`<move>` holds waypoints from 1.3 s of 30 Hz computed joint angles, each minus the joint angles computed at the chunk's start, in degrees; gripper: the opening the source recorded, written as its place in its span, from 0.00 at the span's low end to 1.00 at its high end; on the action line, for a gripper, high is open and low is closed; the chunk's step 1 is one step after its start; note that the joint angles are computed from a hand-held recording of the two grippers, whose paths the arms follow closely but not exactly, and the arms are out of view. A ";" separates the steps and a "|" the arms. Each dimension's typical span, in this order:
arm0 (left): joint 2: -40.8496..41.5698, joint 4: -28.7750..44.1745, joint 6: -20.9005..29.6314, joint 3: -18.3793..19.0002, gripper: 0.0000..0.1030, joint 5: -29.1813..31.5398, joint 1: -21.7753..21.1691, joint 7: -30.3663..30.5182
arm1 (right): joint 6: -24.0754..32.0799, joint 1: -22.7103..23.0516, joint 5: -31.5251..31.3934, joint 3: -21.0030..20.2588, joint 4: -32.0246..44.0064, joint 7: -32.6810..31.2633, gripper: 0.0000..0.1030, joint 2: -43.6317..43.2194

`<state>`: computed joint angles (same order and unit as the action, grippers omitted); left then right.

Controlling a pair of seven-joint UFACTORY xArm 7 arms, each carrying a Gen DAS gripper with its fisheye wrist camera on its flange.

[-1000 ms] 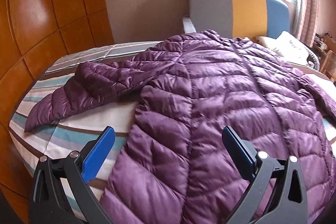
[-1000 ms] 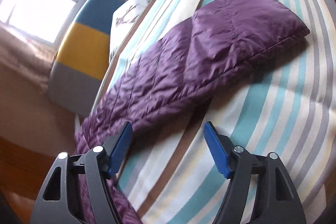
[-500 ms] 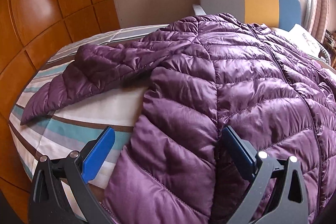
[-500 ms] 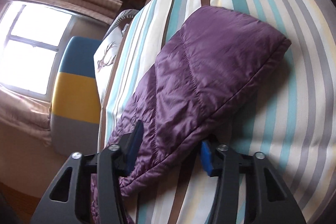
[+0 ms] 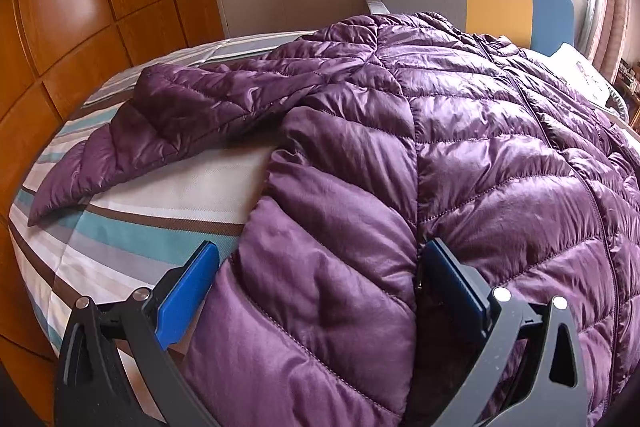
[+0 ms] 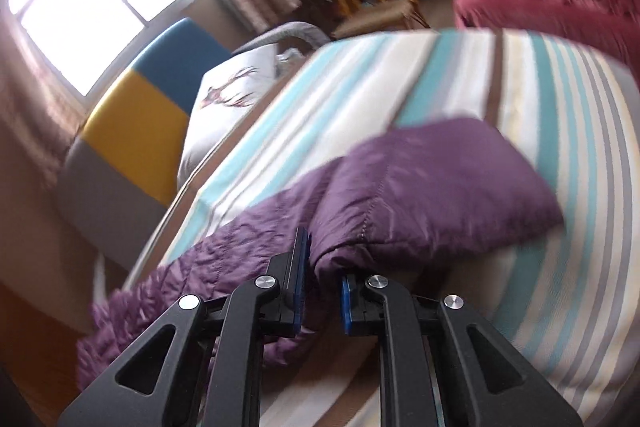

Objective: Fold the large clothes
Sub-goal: 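Lift the sleeve with the right tool and fold it across the jacket body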

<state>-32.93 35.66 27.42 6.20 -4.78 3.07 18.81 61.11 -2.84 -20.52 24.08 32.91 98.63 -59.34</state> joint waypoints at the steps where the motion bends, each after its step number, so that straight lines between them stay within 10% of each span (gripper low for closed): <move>1: -0.01 -0.06 -0.14 0.01 0.98 -0.05 -0.01 0.02 | -0.09 -0.36 -1.43 0.66 2.56 -2.53 0.14 3.29; 19: 1.52 1.75 2.87 3.12 0.98 -7.14 -1.78 4.43 | 15.01 5.61 -38.94 23.29 46.51 -26.60 0.14 60.05; 28: 1.60 1.67 2.69 2.80 0.98 -7.46 -1.49 4.67 | 19.85 19.31 -51.47 19.88 58.47 -40.85 0.14 75.90; 39: 1.47 1.47 2.61 2.73 0.98 -7.58 -1.41 4.75 | 9.89 28.31 -56.51 14.43 58.08 -55.83 0.14 79.26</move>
